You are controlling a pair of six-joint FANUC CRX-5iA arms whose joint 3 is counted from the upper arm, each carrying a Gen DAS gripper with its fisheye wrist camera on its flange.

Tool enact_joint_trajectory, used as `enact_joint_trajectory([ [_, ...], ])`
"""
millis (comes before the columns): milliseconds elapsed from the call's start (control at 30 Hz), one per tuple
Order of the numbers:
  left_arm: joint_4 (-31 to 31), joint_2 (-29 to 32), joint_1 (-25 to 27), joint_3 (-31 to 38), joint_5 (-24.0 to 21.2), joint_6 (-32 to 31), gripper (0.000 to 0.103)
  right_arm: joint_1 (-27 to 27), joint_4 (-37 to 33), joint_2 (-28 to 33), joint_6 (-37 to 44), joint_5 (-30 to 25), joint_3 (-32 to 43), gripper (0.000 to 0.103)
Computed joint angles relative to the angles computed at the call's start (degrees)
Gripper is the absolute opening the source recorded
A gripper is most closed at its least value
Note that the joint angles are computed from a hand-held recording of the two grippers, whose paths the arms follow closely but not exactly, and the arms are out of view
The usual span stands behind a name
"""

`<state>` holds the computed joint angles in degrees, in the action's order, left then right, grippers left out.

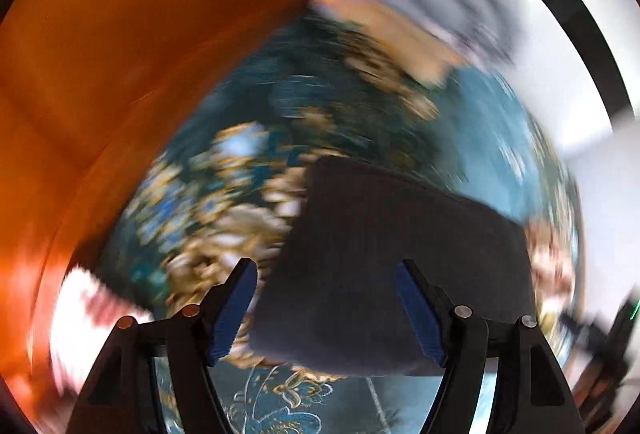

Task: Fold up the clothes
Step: 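Lower the folded jacket onto the bed with both grippers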

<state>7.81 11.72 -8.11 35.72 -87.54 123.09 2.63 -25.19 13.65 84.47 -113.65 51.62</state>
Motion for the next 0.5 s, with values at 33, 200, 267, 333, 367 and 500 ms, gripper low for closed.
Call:
enact_joint_trajectory([
  [33,1.77,2.04,-1.14,1.34,0.06,-1.35,0.076,1.59,-0.79,-0.06,2.07,-0.27,0.85,0.052],
  [200,7.98,9.71,-6.26,4.16,-0.50,-4.53,0.076,12.81,-1.76,-1.11,12.00,-2.25,-0.90,0.052],
  [267,6.92,10.97,-7.71,4.37,-2.62,-4.25,0.076,17.16,4.39,-2.22,14.92,-1.11,-6.51,0.053],
  [333,4.90,12.14,-9.01,5.56,-5.27,-4.57,0.077,17.72,6.66,-2.79,14.35,-0.93,-11.24,0.053],
  [367,3.92,12.73,-9.67,6.15,-6.58,-4.74,0.078,16.92,5.97,-2.85,13.28,-1.11,-12.62,0.053],
  [500,6.85,10.67,-8.30,1.42,-3.50,-4.66,0.081,12.83,0.98,-2.22,8.48,-2.14,-13.41,0.053],
])
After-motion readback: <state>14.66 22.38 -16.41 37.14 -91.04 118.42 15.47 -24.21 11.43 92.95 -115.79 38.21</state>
